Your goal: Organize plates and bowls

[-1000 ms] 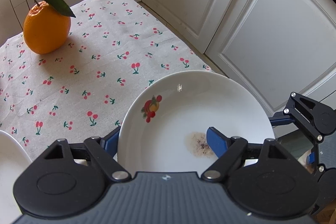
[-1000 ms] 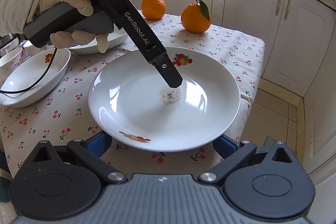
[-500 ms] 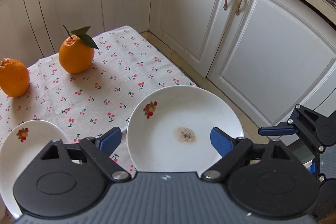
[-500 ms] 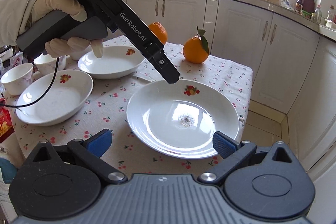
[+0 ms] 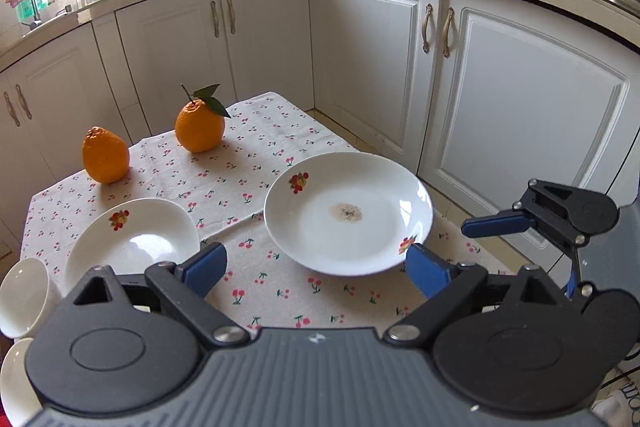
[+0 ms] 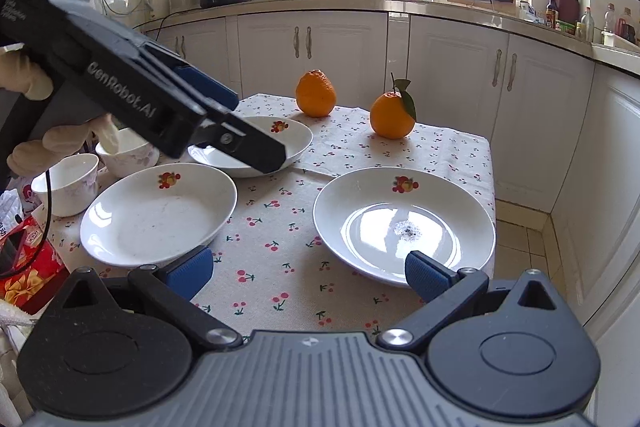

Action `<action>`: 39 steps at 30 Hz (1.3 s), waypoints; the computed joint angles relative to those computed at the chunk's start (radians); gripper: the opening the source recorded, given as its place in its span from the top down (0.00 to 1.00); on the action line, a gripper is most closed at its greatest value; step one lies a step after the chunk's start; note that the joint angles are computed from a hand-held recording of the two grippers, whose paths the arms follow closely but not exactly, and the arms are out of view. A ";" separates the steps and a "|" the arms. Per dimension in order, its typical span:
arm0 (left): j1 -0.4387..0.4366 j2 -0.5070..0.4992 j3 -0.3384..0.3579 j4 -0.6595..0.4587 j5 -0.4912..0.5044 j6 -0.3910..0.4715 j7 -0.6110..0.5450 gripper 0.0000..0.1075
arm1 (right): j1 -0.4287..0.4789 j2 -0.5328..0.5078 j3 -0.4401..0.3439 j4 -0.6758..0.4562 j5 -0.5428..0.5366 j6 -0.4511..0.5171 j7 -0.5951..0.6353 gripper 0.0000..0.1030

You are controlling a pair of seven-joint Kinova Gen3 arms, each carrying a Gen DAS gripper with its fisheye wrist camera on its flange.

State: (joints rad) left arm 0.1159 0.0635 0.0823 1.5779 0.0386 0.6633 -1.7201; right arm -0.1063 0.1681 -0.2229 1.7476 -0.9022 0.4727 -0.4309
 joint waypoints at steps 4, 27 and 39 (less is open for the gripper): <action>0.005 -0.063 -0.007 0.097 -0.054 -0.032 0.078 0.11 | 0.006 -0.006 -0.001 0.016 -0.016 0.013 0.020 0.00; -0.139 -0.087 -0.083 0.116 -0.028 0.150 0.207 0.11 | -0.070 0.174 -0.048 -0.183 0.216 0.251 0.064 0.00; -0.193 0.035 -0.094 -0.010 0.017 0.279 0.180 0.11 | -0.085 0.280 -0.069 -0.328 0.298 0.373 0.081 0.00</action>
